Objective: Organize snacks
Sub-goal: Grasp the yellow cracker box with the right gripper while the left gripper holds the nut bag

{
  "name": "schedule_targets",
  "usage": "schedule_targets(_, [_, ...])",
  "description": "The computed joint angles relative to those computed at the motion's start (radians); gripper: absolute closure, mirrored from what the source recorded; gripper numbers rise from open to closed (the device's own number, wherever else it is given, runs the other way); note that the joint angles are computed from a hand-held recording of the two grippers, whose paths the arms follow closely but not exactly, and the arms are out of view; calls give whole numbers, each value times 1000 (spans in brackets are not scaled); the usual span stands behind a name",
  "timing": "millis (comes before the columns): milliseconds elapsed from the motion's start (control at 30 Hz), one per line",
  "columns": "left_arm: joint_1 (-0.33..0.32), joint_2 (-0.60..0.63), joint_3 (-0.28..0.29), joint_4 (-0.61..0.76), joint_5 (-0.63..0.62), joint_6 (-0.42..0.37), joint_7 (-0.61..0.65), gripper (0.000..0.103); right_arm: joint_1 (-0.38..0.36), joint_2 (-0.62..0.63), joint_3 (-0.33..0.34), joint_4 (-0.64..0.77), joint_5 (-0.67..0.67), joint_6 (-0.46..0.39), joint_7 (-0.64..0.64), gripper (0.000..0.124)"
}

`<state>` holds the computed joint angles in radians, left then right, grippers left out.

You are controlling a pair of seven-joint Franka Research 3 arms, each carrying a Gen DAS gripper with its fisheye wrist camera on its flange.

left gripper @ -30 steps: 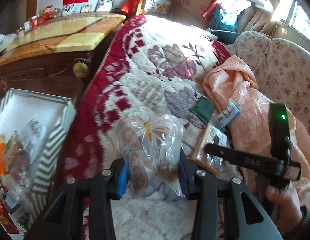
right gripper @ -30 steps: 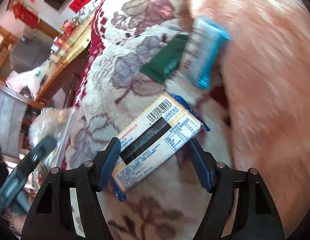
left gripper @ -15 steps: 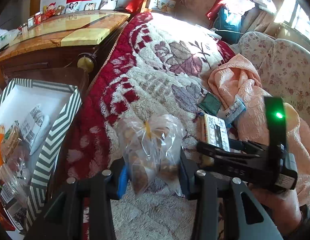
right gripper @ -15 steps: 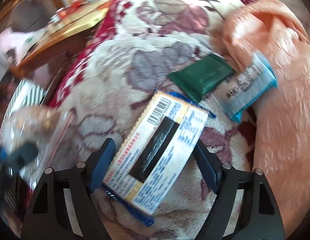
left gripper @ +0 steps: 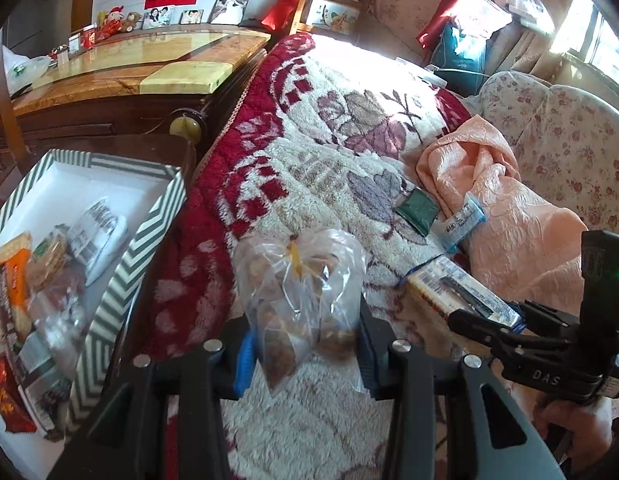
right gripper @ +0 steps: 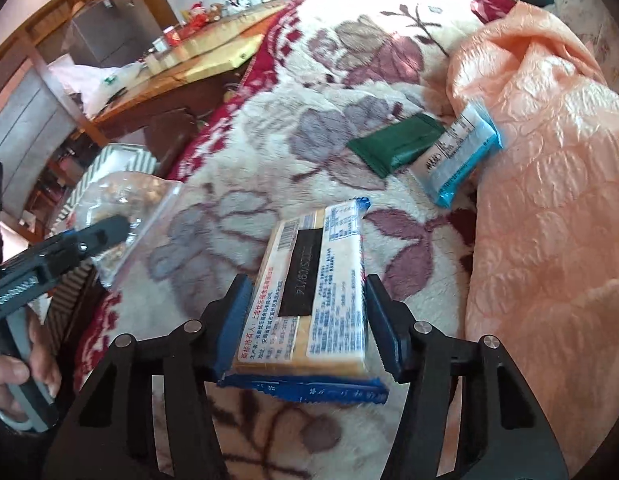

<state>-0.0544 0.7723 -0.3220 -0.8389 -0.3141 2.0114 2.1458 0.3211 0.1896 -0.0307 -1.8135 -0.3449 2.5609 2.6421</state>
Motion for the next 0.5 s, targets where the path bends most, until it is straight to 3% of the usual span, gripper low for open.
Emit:
schedule_targets(67, [7,-15,3,-22,0,1,-3,59,1,0,10,9,13,-4,-31,68])
schedule_targets(200, [26,-46,4,-74,-8,11,3,59,3,37,27,56,88,-101,-110,68])
schedule_targets(433, [32,-59,9,-102,-9,24,2,59,30,97,7,169,48,-267,-146,60])
schedule_targets(500, [33,-64,7,-111,-9,29,8,59,27,106,8,183,59,-275,-172,60])
